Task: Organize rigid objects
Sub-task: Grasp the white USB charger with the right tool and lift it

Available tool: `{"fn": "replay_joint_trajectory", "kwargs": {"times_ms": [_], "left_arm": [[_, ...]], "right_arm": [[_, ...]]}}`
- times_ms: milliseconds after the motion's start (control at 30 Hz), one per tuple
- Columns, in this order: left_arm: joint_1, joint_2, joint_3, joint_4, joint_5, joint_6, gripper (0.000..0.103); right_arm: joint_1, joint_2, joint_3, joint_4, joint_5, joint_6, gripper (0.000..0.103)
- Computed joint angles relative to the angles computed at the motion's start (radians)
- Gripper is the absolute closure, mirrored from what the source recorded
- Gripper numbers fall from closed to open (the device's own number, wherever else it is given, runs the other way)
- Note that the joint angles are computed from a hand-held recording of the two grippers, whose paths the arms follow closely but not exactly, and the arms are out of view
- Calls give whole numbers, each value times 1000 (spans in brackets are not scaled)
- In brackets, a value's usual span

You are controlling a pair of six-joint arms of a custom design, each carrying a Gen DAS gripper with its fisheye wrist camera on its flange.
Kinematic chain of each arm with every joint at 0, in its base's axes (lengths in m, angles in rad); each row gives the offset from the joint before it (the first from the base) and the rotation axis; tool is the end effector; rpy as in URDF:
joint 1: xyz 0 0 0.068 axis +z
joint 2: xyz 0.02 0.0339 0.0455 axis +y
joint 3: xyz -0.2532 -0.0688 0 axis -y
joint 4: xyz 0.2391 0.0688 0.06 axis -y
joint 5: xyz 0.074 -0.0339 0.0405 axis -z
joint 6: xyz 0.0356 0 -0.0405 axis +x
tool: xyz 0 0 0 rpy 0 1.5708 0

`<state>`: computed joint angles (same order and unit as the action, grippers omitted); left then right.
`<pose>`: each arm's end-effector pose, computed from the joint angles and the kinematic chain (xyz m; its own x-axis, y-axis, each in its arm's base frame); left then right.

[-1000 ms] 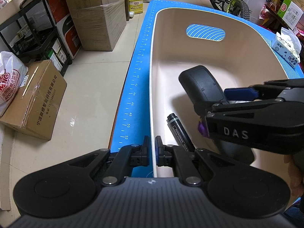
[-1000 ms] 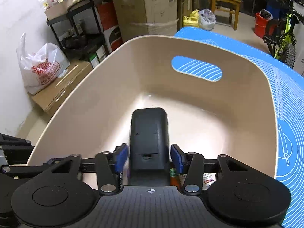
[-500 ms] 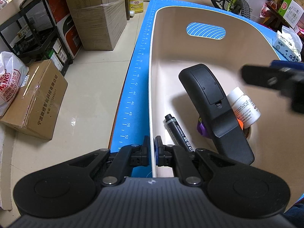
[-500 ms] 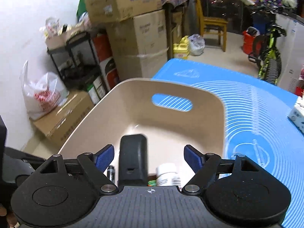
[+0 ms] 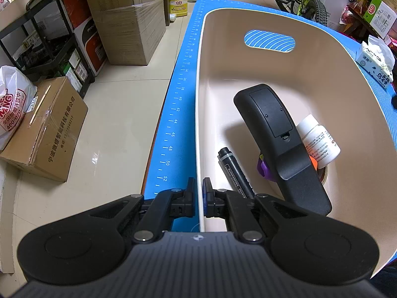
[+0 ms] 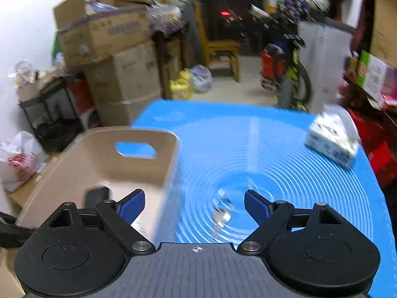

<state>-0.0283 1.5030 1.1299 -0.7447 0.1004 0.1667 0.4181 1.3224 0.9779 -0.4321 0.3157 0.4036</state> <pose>0.2950 -0.0119 0.2365 -0.8744 0.1899 -0.4465 0.2201 0.9753 -0.0163 0.2604 0.1036 0.2591 -0.6611 0.1148 -0.7414 0.0827 0.9934 0.0800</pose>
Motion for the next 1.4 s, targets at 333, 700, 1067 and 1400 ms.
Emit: {"fn": "replay_joint_trajectory", "kwargs": {"times_ms": [333, 700, 1067, 1400], "left_arm": [[-1, 0, 0, 0, 0, 0, 94], [-1, 0, 1, -1, 0, -1, 94], [0, 0, 1, -1, 0, 0, 94], [-2, -1, 0, -1, 1, -4, 94]], "right_arm": [[-62, 53, -148, 92, 15, 26, 15], [-102, 160, -206, 165, -24, 60, 24], [-32, 159, -229, 191, 29, 25, 57], [-2, 55, -243, 187, 68, 41, 60]]}}
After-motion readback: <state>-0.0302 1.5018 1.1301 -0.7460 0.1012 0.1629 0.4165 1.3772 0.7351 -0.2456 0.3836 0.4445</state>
